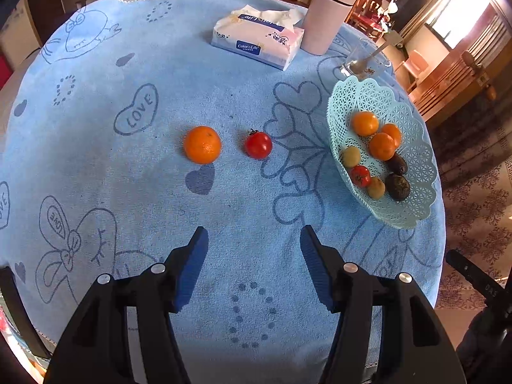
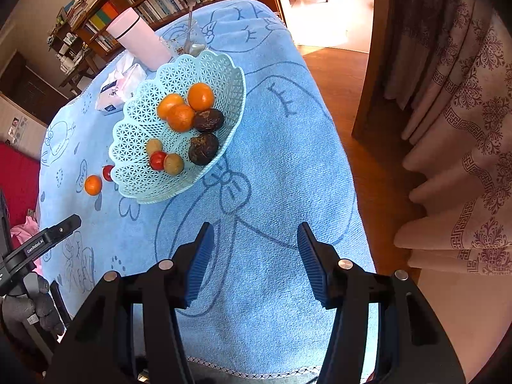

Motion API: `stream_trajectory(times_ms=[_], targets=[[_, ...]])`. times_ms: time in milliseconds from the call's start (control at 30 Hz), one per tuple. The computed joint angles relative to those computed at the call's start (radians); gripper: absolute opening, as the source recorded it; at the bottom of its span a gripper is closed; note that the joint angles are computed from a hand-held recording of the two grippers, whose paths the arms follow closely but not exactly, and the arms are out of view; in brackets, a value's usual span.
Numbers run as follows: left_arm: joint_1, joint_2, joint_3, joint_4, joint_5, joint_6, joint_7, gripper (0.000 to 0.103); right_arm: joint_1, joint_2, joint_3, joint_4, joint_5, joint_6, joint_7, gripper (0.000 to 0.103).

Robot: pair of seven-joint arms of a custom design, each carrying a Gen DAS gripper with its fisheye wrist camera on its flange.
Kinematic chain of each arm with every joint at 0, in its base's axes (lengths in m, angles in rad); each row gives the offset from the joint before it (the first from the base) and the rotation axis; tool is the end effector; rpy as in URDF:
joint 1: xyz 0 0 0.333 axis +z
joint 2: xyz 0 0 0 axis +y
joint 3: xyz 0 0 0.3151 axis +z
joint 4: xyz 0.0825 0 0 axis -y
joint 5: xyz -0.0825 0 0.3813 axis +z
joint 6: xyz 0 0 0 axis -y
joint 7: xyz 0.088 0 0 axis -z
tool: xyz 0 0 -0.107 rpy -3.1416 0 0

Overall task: Organize fruits
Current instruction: 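Move the left tool to the last mandarin on the towel and grasp it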

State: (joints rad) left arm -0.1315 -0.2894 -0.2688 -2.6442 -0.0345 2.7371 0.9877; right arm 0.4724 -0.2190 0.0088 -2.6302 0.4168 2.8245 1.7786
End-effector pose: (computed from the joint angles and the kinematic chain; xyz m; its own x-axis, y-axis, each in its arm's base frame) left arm 0.4057 -0.1687 0.3769 0.1775 -0.9714 0.1578 -0.9165 -0.2216 -0.3330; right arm 0.4068 0.1894 0.3640 -0.0405 -0.9416 -0.3344 -0.9479 0.1421 -0.2852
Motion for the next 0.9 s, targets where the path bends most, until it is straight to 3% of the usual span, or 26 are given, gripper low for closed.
stream_trajectory(times_ms=[100,500,900], targets=[[0.008,-0.020,0.016,-0.020,-0.003,-0.002,0.019,0.064,0.015,0.021,0.014,0.024,0.008,-0.008,0.003,0.056],[0.059,-0.052,0.037,-0.053,-0.007,-0.005,0.078,0.064,0.038,0.109,0.080,0.126,0.037,-0.038,-0.025,0.056],[0.083,0.054,0.058,-0.008,-0.013,0.036,0.129,0.064,0.026,0.167,0.128,0.183,0.023,-0.074,-0.027,0.056]])
